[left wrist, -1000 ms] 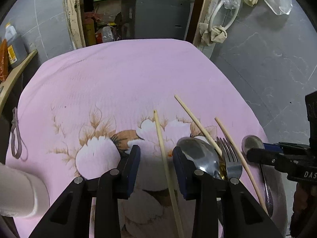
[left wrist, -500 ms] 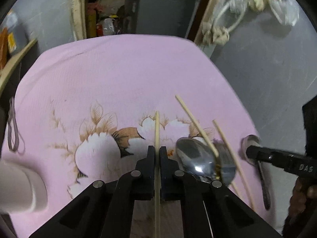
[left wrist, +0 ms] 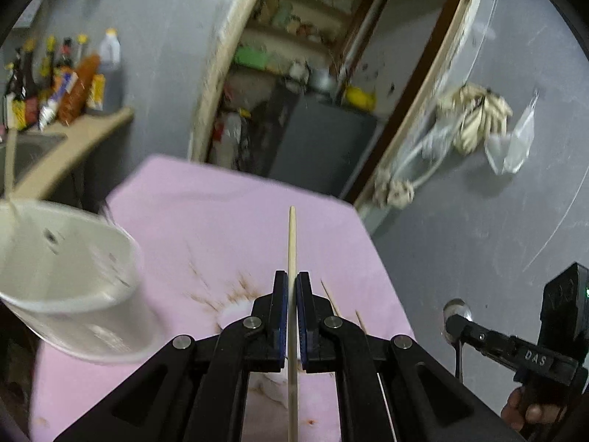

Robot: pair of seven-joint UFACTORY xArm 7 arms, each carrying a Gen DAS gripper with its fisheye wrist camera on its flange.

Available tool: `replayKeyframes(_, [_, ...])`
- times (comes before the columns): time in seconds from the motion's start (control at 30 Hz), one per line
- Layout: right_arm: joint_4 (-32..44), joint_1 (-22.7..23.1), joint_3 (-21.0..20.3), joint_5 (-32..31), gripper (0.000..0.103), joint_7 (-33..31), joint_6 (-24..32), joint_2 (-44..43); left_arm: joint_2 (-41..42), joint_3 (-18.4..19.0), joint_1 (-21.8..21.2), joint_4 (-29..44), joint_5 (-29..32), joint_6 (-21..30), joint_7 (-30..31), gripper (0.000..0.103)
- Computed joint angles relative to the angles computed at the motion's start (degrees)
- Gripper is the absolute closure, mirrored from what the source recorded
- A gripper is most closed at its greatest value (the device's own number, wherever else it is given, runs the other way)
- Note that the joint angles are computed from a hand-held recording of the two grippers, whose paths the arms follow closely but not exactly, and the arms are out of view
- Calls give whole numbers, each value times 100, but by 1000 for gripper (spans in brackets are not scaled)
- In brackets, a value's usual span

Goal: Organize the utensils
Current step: 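Carry the chopstick and spoon over the white basket with both tools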

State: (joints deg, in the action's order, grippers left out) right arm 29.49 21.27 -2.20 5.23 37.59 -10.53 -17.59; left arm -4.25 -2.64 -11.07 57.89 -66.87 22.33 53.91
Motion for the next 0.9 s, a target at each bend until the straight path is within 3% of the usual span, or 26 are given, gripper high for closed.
replayKeyframes(0.13, [539,-885,1250,217,99,102,-335,404,-177,286,250,240,-109,259,214,98])
replayKeyframes(0.2, [1022,-1399,1995,507,99,-147,-557,789,-207,399,356,369,-226,324,384,98])
replayKeyframes(0.33, [2045,-1472,2557,1310,99,-1132,-1181,1647,-60,630,661,825,-580,431,727,98])
replayKeyframes(0.6, [4054,-441,2049,1442,99,-1661,-2060,3379,1043,615,1567,2100,-1481,484,752,98])
replayKeyframes(0.77, [4954,251,1535,1578,99,-1750,-1961,4196,1674,331,2007,2648,-1812,437,710,98])
replayKeyframes(0.9, [5166,614,1125,1605,99,-1657,-1790,4506,1959,76,2245,2758,-2086,393,841,98])
